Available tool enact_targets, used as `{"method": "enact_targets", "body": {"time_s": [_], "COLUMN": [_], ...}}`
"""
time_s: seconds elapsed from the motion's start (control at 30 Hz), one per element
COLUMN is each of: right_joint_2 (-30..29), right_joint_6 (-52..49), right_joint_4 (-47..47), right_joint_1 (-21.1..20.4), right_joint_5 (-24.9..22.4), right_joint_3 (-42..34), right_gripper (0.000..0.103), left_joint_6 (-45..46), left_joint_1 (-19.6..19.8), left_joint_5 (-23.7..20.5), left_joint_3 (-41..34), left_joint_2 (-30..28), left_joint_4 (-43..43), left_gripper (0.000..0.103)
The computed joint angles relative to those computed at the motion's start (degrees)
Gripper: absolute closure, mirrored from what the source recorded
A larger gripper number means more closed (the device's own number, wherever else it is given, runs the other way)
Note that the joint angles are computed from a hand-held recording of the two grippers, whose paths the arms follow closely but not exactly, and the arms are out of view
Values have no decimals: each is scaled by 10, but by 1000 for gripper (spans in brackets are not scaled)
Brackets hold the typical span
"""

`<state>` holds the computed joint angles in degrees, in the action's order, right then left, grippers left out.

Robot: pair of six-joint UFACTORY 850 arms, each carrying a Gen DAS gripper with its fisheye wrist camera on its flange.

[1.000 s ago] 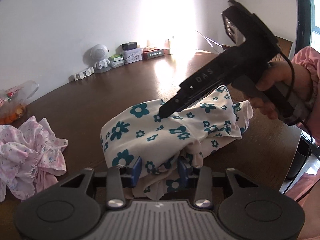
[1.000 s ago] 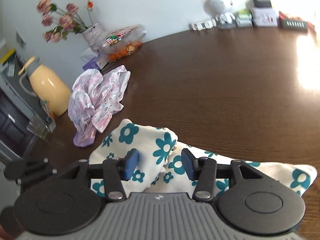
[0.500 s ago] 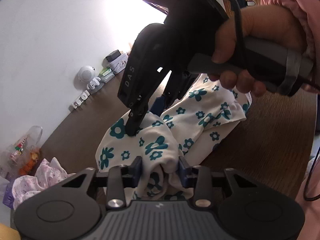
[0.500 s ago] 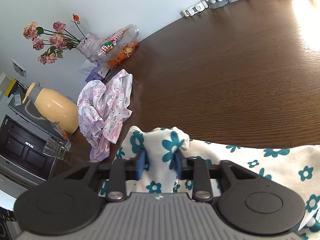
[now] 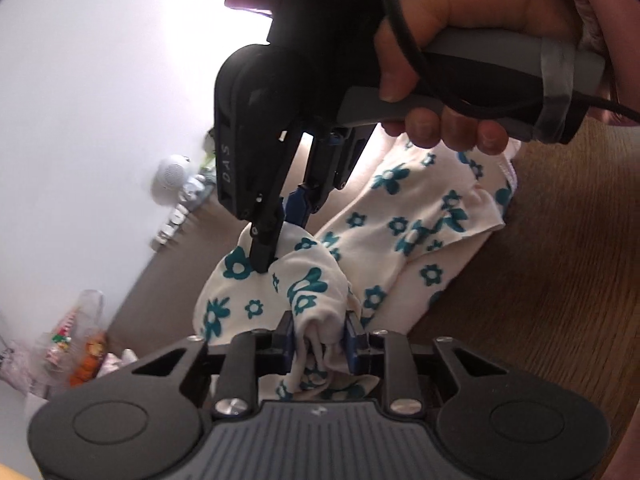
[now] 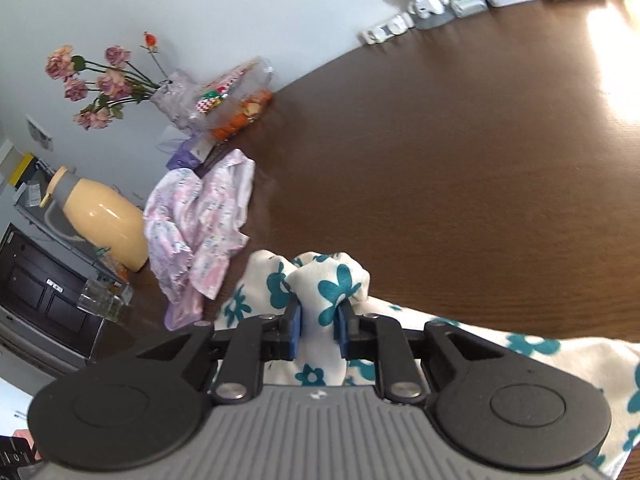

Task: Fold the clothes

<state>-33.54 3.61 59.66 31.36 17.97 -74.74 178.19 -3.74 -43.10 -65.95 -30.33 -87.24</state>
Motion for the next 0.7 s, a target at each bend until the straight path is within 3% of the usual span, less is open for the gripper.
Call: {"method": "enact_targets", "body": {"time_s": [0.03,0.1,0.13,0.27,0.33,0.37,0.4,0.43,0.47,0.5,0.7], "right_joint_2": [0,1,6,29,34,32,26,16,3,-10,-67], "right_joint_6": [-25,-74,-121,-307,-364,-391,-428,-471,-520,-564,-767], "right_joint_4": [18,54,85,186,190,188,200,221,253,283,444], "right_joint_1": [2,7,12,38,46,46,46,45,43,42,41], "right_joint_5": [2,9,21,104,130,127,118,108,97,92,106], "right_joint_3": [1,2,3,-2,-12,-21,-34,-52,-73,-92,-166], "right_gripper": [83,76,70,68,69,69,72,81,85,88,90], "left_joint_6": [-22,-75,-114,-313,-370,-397,-423,-450,-469,-487,-514], "left_joint_1": [0,4,9,36,39,40,41,42,37,31,14], "left_joint_5": [-1,-14,-28,-133,-156,-165,-174,-183,-175,-164,-131], "left_joint_3": [-6,-20,-32,-115,-141,-153,-165,-177,-181,-183,-178], "left_joint_2": [-2,-4,-4,-26,-35,-39,-43,-48,-50,-52,-63], "left_joint_4": [21,70,102,214,219,220,220,220,226,235,280], "left_gripper": [67,46,44,44,44,45,54,63,83,89,89]}}
